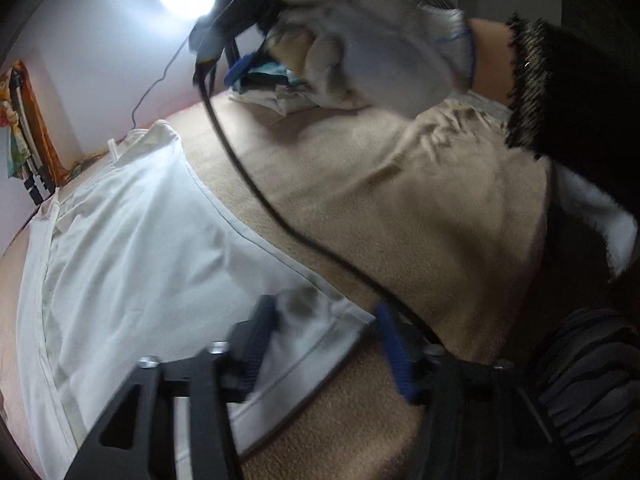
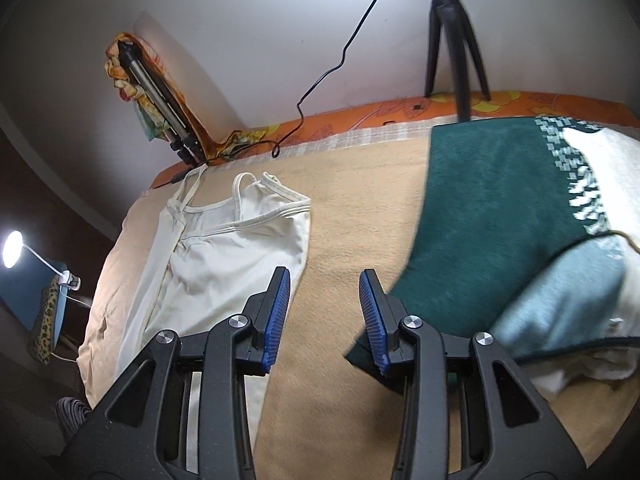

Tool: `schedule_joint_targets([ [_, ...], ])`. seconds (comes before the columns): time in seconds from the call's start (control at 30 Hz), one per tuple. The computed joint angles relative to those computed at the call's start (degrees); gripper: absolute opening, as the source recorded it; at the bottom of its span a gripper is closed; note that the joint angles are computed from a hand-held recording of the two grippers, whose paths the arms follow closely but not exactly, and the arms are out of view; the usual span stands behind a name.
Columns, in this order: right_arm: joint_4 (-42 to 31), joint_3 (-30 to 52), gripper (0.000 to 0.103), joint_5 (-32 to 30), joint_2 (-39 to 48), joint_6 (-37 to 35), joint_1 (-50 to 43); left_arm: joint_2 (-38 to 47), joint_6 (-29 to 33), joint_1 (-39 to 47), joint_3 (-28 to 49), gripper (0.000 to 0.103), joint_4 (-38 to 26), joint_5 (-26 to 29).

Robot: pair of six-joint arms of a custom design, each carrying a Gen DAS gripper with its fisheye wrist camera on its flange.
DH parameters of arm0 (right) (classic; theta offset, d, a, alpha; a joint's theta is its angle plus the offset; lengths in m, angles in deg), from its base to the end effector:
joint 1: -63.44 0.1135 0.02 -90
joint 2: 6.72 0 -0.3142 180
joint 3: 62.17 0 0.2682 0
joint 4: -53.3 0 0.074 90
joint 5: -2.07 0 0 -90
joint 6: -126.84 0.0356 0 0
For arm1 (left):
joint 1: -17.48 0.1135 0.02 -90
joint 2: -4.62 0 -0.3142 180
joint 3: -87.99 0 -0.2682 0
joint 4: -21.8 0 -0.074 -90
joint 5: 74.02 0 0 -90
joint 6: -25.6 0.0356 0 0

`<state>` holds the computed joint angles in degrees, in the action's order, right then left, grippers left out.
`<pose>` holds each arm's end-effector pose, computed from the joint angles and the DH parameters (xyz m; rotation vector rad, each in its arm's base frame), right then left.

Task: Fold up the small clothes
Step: 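Move the right tool across to the tank top's other side edge, then grasp the other side edge with the right tool and fold it toward the middle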

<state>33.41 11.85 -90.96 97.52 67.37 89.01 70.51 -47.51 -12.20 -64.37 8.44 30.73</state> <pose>0.3594 0.1740 0.1990 0.0845 2.5065 0.4865 0.1429 -0.0919 0.1493 1.0800 2.2277 -0.4140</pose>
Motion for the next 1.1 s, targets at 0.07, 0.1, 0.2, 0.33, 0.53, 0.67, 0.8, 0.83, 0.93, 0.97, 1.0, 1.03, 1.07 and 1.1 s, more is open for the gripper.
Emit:
schedule_joint_targets([
  [0.07,-0.28,2.67,0.038,-0.69,2.91,-0.27,0.44,0.86,0.04,2.20,0.73,0.017,-0.17,2.19],
  [0.1,-0.47,4.27,0.038,-0.98,4.60,-0.40,0.72,1.12,0.02,3.46,1.06,0.009,-0.52,3.32],
  [0.2,-1.12,8.53,0.038,-1.48,9.05,0.40,1.18,1.10,1.25,9.03,2.33,0.006,-3.44,9.07],
  [0.33,-2.75,14.19,0.038,-0.63,14.24,1.67,1.51,-1.52,2.33,16.27,3.14,0.005,-8.31,15.51],
  [0.53,-7.71,21.74,0.037,1.57,19.72,1.37,2.62,-3.40,2.94,23.22,3.25,0.005,-13.14,21.93],
  [0.67,-12.19,25.52,0.008,3.70,21.12,1.14,3.56,-2.31,2.32,25.96,3.74,0.005,-13.66,25.40],
  [0.8,-15.94,28.39,0.005,6.56,20.92,0.36,4.80,-0.81,2.90,29.51,4.27,0.005,-15.04,29.53],
  [0.83,-17.47,29.65,0.004,7.30,21.06,0.42,5.18,-1.02,3.67,30.64,4.33,0.005,-15.93,30.38],
  [0.93,-22.52,34.17,0.004,9.65,22.12,0.53,6.36,-0.89,8.07,35.90,5.51,0.005,-20.96,34.13],
  [0.97,-24.21,35.83,0.004,10.55,22.71,0.49,6.79,-0.50,10.14,38.05,5.97,0.005,-22.88,35.42],
  [1.0,-26.59,38.17,0.004,11.83,23.49,0.40,7.42,-0.14,12.77,40.80,6.61,0.005,-25.57,36.89],
  [1.03,-28.30,40.11,0.004,12.52,24.18,0.41,7.92,0.54,14.96,42.94,7.11,0.005,-27.42,37.98],
  [1.07,-29.85,42.11,0.004,13.00,24.90,0.56,8.45,1.11,16.93,44.99,7.54,0.005,-29.17,38.75],
  [1.1,-30.72,43.42,0.004,13.34,25.32,0.69,8.85,2.57,20.20,47.99,8.20,0.005,-31.77,39.75],
])
